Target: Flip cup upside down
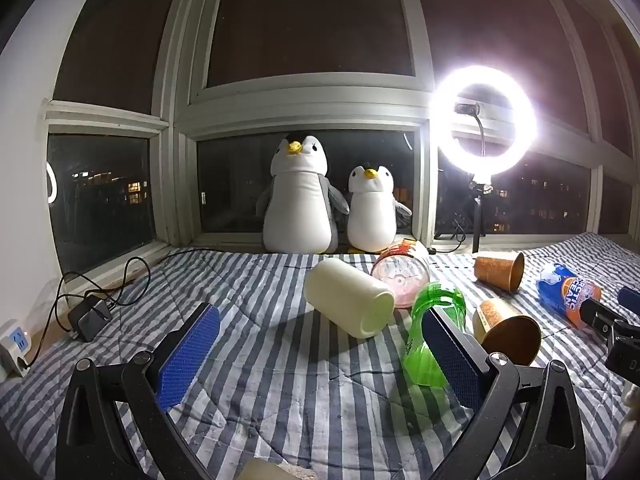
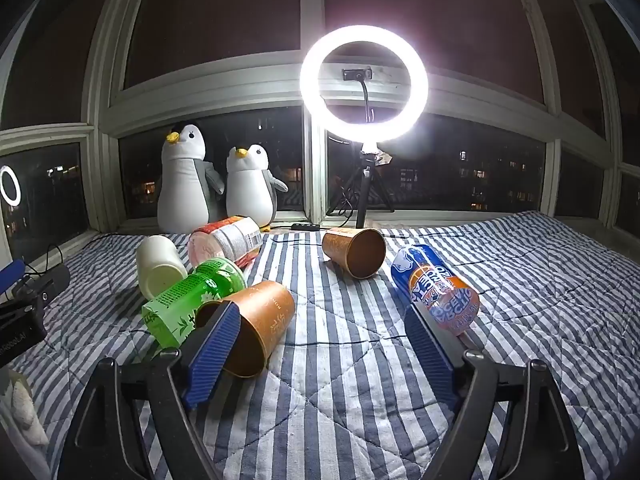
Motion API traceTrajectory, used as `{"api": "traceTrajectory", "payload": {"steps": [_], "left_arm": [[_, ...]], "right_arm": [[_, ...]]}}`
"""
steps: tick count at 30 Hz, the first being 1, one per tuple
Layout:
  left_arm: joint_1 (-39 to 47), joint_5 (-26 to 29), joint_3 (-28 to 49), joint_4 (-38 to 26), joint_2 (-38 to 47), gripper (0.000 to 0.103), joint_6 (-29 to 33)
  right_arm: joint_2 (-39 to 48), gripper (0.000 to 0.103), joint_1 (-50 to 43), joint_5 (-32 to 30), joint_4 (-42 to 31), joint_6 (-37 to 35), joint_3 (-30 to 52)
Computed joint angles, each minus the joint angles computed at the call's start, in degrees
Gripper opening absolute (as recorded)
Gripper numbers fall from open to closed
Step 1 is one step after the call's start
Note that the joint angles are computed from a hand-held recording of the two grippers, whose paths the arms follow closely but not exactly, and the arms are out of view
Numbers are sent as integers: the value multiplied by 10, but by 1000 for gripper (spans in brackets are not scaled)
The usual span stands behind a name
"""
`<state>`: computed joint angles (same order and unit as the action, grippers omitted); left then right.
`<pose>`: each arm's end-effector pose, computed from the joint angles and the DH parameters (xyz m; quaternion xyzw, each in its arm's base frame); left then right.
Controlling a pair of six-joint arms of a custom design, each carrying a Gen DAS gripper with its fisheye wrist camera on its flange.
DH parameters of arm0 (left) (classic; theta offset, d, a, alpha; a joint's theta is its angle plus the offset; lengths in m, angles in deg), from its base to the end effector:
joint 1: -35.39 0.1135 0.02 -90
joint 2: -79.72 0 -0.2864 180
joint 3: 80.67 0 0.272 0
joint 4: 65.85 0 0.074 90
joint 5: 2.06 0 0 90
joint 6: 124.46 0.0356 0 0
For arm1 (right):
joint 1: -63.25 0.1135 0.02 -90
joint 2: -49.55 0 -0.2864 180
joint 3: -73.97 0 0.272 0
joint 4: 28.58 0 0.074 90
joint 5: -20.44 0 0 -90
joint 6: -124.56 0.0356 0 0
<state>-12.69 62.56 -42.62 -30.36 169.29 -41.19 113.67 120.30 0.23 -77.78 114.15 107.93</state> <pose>0.2045 -0.2049 0.1576 0.1515 0.7758 -0.1144 0.6018 0.1075 0.1044 0.1497 0.2116 0.7906 -0.1398 0.5574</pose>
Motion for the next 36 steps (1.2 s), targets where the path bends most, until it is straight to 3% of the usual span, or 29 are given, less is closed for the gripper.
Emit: {"api": "traceTrajectory", "payload": {"steps": [36], "left_arm": [[-3, -4, -3, 5, -1, 102, 11]], "right_arm": [[-6, 88, -11, -12, 21, -22, -6]]}}
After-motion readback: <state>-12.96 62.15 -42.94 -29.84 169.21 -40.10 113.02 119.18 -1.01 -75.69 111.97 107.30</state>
